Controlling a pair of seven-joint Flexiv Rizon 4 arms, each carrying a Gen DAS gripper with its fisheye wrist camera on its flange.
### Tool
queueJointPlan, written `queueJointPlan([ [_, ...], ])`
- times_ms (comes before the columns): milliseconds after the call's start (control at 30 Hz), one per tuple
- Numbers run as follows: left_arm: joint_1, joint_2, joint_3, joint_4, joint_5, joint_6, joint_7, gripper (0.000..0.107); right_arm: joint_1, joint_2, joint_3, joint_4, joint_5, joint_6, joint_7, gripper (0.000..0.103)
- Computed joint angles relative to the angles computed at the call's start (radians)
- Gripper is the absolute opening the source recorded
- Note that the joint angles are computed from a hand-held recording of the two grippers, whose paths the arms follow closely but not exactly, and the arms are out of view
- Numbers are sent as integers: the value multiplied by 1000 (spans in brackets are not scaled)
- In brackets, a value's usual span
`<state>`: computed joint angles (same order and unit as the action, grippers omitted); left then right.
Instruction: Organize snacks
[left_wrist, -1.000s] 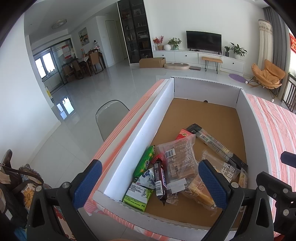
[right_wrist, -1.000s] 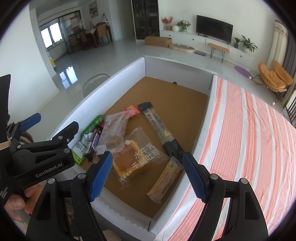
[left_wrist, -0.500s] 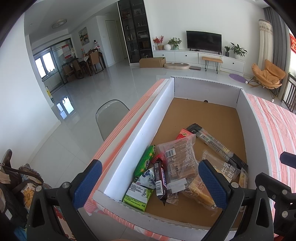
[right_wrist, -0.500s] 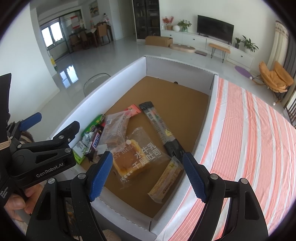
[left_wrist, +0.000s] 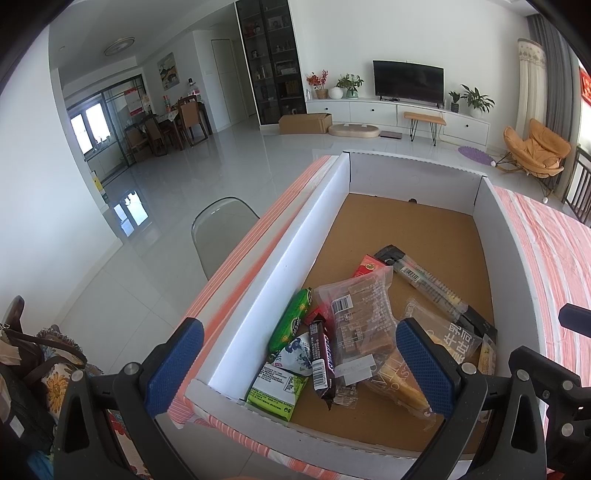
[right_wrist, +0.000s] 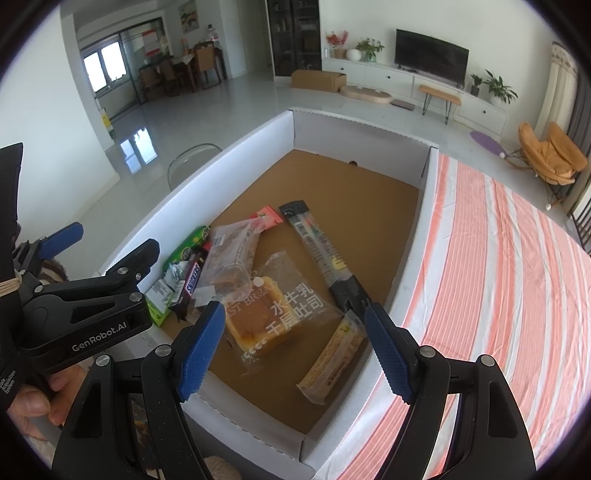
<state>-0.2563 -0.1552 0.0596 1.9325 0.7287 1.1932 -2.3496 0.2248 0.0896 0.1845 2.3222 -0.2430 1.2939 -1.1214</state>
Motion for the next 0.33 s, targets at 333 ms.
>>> queueJointPlan([
  [333, 3, -4, 6, 10, -11, 23, -12, 103, 2, -2, 1, 0, -1, -5, 1, 81],
])
